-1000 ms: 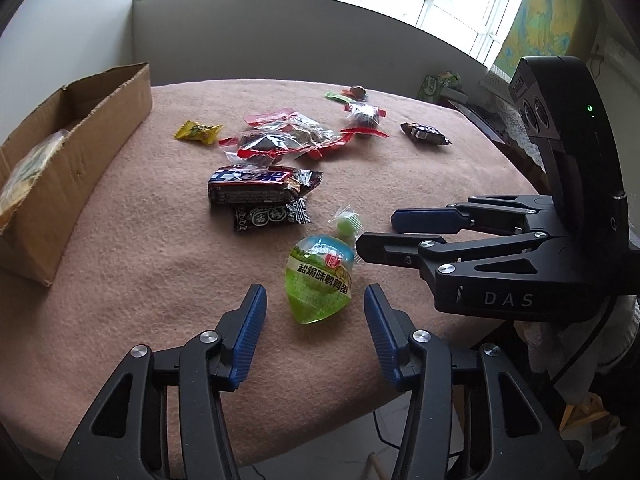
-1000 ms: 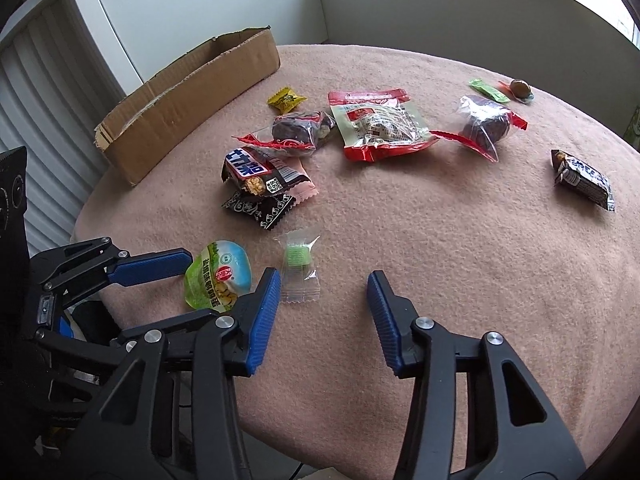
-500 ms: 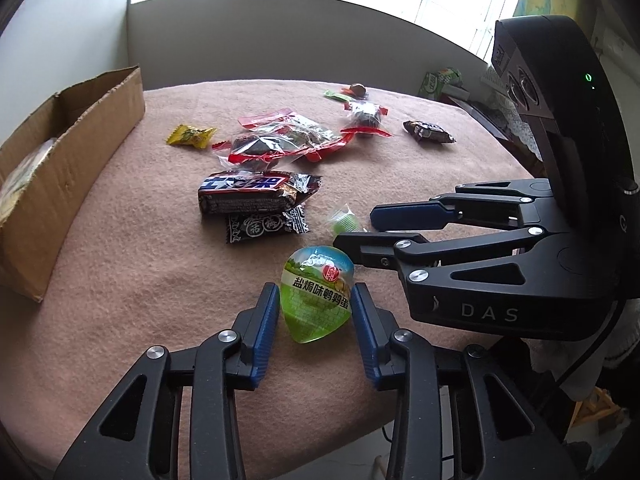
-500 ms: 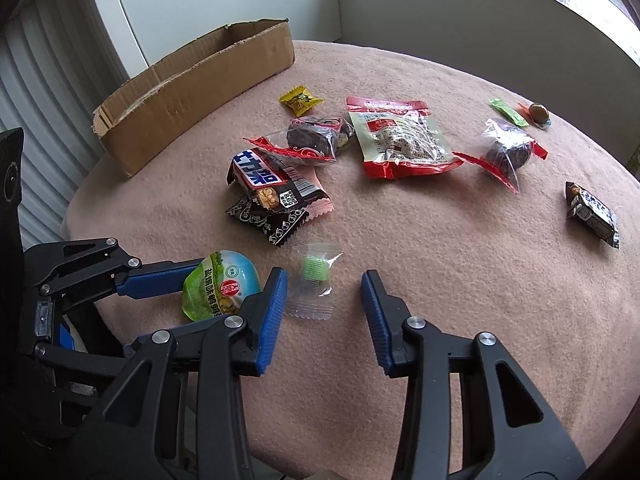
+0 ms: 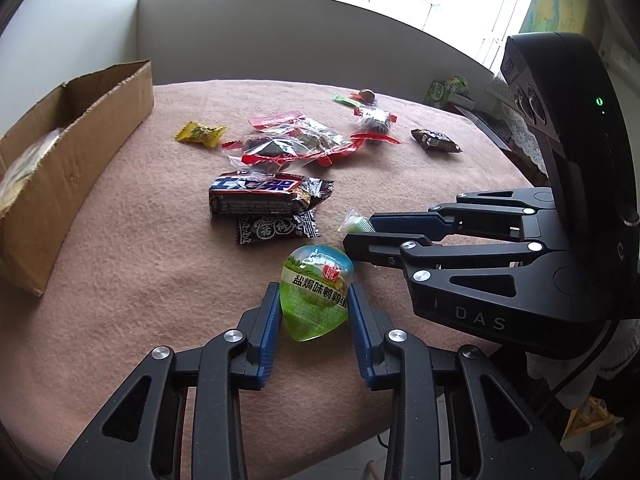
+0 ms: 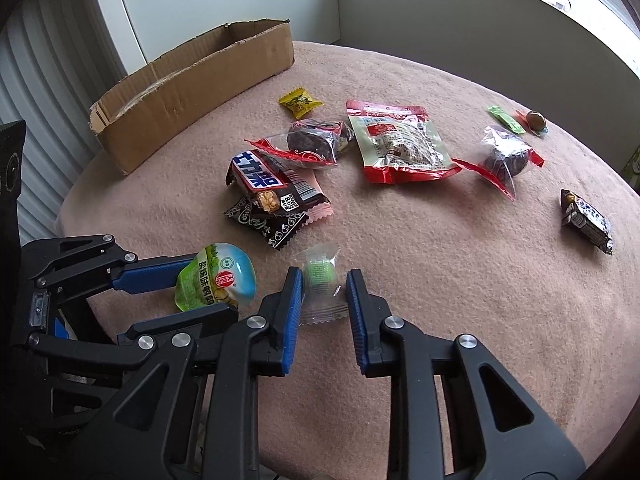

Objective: Organize snacks
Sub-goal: 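Lift the green jelly cup with the left gripper toward the box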

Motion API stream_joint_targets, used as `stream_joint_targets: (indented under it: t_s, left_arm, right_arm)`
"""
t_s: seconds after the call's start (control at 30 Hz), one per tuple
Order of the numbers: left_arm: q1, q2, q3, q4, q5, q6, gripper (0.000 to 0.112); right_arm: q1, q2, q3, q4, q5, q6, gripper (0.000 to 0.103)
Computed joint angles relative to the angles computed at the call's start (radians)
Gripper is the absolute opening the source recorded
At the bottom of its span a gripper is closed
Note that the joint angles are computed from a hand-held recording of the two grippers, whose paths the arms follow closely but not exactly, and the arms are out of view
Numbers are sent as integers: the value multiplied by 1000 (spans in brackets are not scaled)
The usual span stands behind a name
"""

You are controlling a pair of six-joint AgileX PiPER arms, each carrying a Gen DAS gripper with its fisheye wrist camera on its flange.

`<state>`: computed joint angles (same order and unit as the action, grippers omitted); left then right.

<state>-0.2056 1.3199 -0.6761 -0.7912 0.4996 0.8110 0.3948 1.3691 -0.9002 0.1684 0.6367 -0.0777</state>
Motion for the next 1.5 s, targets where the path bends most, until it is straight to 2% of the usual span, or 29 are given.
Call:
stream_joint_targets:
  t_s: [0.3,0.33,0.37,0.6,0.9,1.2,1.5]
  left_arm:
    - [67,-42,9,-28,47,34,31]
    - [76,-45,9,-32,50,41,25]
    - [84,-47,9,-32,54,43,25]
    - [96,-39,19,-66,45,79,24]
    - [159,-75,5,-91,102,95,24]
    - [333,-96,-95,-113,210,145,24]
    - [491,-15,-226,-121,227,184,24]
  right_arm:
    - [16,-53,-15,-19,20,28,23]
    - [19,-54,-20,-21,22,31,23]
    - [20,-53,-23,-23,23,32,23]
    - [23,-46,-26,-16,18,39,23]
    - [20,-66,-77,8,42,20,23]
    - [65,44,-286,-13,72,48,23]
    - [139,255,-591,-39,122,86,23]
